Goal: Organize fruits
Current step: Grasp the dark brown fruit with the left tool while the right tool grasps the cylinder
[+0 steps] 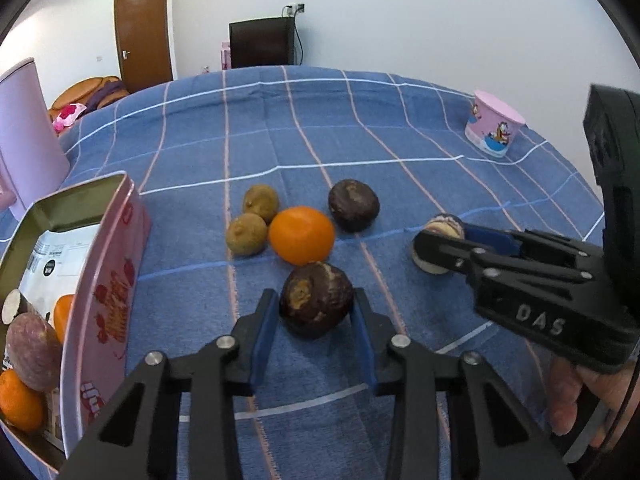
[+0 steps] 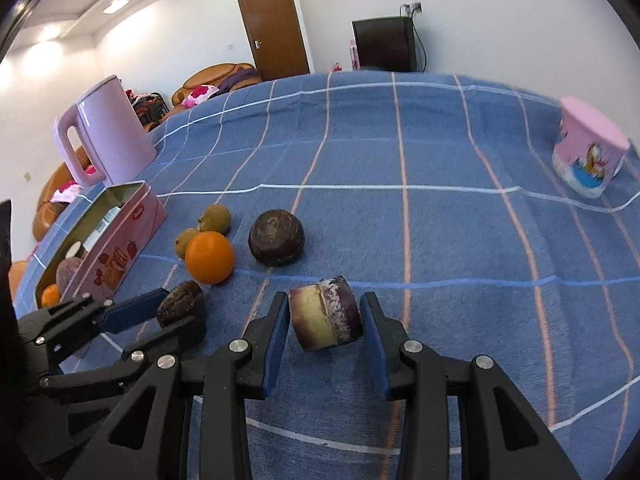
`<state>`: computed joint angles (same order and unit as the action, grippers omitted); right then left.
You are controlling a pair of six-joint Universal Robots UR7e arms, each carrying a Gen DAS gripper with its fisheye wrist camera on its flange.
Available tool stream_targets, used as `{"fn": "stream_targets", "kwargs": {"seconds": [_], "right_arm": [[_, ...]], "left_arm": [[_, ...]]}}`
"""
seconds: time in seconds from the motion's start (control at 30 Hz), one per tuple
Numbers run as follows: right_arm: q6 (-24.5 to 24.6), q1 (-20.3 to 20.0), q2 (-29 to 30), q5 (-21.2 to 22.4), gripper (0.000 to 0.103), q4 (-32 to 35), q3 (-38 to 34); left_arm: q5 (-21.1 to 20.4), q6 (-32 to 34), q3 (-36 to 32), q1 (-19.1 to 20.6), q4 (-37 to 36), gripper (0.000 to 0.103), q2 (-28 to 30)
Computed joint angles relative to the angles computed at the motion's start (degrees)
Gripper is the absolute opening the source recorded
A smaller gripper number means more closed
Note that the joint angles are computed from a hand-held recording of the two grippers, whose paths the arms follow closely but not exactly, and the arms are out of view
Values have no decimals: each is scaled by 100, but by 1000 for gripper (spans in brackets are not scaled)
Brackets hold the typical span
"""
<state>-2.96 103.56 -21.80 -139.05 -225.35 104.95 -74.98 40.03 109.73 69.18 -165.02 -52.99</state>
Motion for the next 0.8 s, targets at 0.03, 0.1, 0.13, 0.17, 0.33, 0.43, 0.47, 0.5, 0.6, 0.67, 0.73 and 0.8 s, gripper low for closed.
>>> {"fn": "stream_targets", "kwargs": {"seconds": [0.03, 0.1, 0.13, 0.17, 0.33, 0.43, 0.47, 0.5, 0.6, 0.67, 0.73, 0.8], "right_arm": [[-32, 6, 10, 24, 37, -102, 14], [-137, 42, 54, -9, 36, -235, -17], [-204, 63, 86, -29, 36, -290, -48], [-266, 87, 115, -77, 35, -344, -78], [-417, 126, 167, -132, 33, -446, -132], [-486, 146, 196, -179, 33, -423, -185], [-522, 151, 193, -182, 33, -455, -183], [-576, 165, 214, -200, 33, -499, -207], [-738, 192, 267, -207, 33, -702, -241], [-820, 205, 291, -184, 33, -832, -240], [-908, 218, 313, -144, 33, -961, -237], [-1014, 235, 345, -135, 33, -1102, -255]], "left_arm": [[-14, 2, 11, 6, -33, 37, -6], [-57, 10, 45, 20, -149, 36, -27], [-94, 5, 70, 32, -227, 36, -46], [-113, 8, 86, 52, -286, 36, -74], [-228, 39, 182, 84, -635, 36, -137], [-262, 26, 201, 100, -790, 36, -149], [-274, 15, 212, 108, -852, 36, -155], [-274, -4, 227, 100, -915, 36, -145], [-332, -29, 269, 123, -1103, 36, -163], [-352, -27, 303, 131, -1235, 36, -171], [-360, -11, 337, 131, -1344, 36, -179], [-355, 13, 374, 125, -1452, 36, -181]]}}
